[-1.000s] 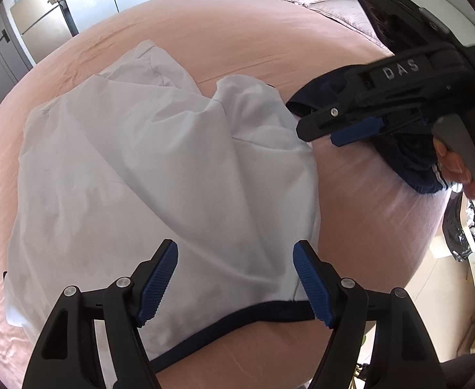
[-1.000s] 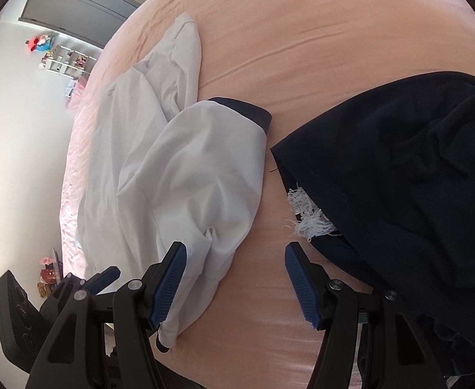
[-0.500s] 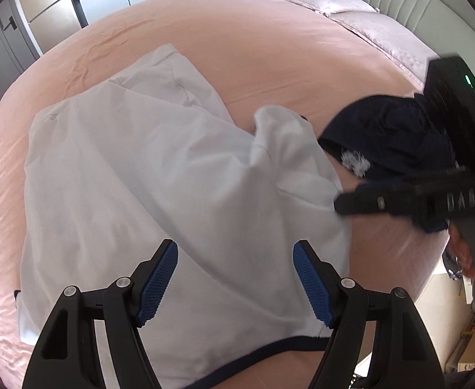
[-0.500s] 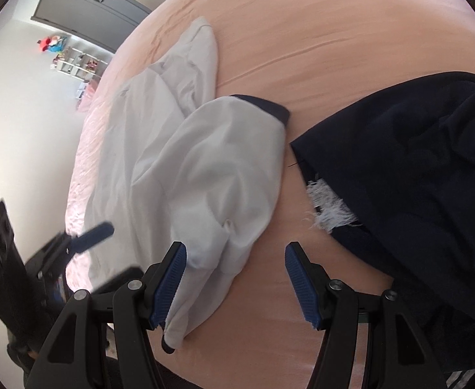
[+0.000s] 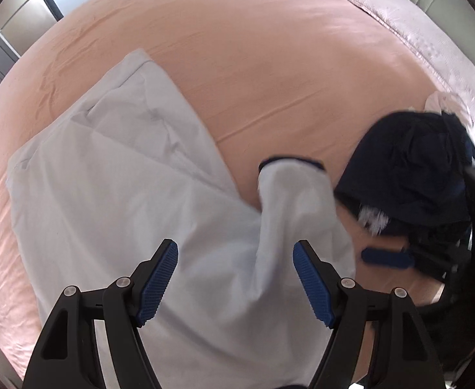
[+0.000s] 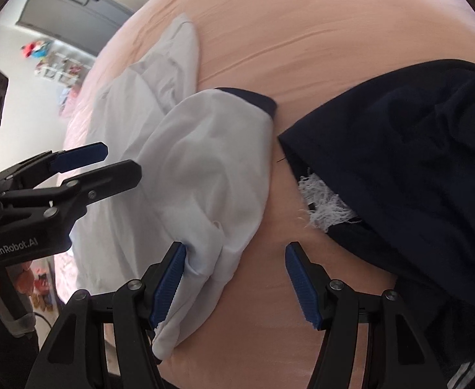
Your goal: Fold clothes
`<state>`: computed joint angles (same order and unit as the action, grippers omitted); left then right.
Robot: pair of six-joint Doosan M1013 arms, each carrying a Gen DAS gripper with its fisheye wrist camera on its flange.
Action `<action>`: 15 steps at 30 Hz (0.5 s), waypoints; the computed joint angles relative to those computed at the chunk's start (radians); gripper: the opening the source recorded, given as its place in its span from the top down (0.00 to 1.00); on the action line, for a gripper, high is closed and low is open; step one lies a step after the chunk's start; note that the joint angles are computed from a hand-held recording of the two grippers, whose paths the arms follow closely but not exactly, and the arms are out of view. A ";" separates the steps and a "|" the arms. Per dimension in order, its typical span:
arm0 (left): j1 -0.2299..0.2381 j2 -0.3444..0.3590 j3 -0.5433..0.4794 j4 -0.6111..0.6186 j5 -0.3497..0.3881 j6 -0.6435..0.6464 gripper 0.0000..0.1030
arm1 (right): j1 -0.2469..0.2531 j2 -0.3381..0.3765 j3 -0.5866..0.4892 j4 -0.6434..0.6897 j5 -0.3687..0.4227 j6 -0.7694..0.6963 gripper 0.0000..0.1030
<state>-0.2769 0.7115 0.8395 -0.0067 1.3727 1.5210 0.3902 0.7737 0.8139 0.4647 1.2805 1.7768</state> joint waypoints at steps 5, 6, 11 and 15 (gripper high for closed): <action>0.010 0.056 -0.102 -0.117 0.007 0.011 0.29 | 0.007 -0.003 0.009 0.024 -0.039 0.081 0.39; 0.010 0.067 -0.123 -0.134 0.010 0.018 0.29 | 0.007 -0.007 0.023 0.052 -0.060 0.095 0.39; -0.004 0.126 -0.208 -0.120 0.067 0.042 0.29 | -0.005 -0.039 0.104 0.145 -0.147 0.110 0.39; -0.016 0.140 -0.217 -0.074 0.106 0.065 0.29 | -0.001 -0.047 0.116 0.147 -0.156 0.097 0.39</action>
